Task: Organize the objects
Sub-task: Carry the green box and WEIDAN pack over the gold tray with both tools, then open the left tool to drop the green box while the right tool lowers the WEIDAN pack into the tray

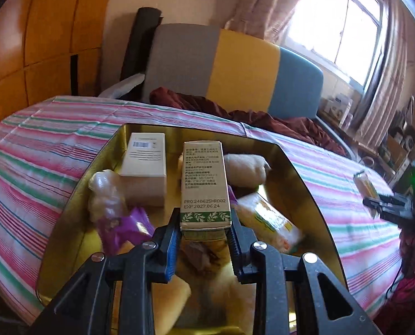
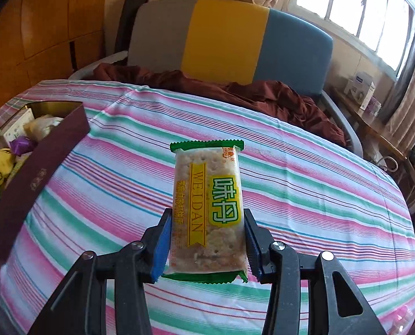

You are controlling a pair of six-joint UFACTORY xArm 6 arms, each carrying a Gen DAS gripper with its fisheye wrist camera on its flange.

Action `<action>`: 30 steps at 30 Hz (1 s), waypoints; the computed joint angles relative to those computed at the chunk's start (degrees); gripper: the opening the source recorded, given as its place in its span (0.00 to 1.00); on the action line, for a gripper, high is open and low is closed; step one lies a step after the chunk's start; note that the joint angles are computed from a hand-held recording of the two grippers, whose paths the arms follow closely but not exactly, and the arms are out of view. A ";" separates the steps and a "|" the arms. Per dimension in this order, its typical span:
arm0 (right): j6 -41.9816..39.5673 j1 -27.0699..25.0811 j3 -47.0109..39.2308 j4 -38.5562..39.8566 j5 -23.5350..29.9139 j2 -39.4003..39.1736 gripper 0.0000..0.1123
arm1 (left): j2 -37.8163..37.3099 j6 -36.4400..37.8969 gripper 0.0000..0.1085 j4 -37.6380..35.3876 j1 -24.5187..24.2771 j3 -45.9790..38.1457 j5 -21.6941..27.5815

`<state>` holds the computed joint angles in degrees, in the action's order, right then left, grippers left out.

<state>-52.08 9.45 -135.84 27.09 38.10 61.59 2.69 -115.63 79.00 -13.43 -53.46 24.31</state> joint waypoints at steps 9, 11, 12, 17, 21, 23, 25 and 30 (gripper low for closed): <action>-7.57 1.81 16.59 9.92 -0.90 -11.99 0.42 | 0.86 5.75 0.28 -6.77 3.77 0.70 -3.63; -8.15 2.14 18.72 11.22 -0.61 -13.67 0.42 | 0.86 4.91 0.28 -6.18 4.45 0.95 -4.58; -8.49 2.28 19.63 11.71 -0.67 -14.33 0.42 | 1.01 5.34 0.28 -6.54 4.79 0.94 -5.07; -9.18 3.05 23.97 13.31 -0.21 -17.34 0.42 | 1.76 10.37 0.28 -12.02 5.91 1.05 -5.84; -8.12 3.68 25.92 14.10 1.48 -18.95 0.42 | 1.95 15.99 0.33 -18.11 6.11 1.79 -7.01; -8.47 4.07 27.24 15.65 2.26 -20.15 0.42 | 1.53 17.73 0.41 -19.84 5.70 2.42 -7.06; -9.34 4.62 29.11 17.38 2.38 -21.70 0.43 | 0.50 17.12 0.48 -18.58 4.66 3.02 -5.43; -12.25 6.56 34.05 20.66 3.54 -25.63 0.43 | -3.97 9.06 0.50 -7.22 2.24 5.15 -2.49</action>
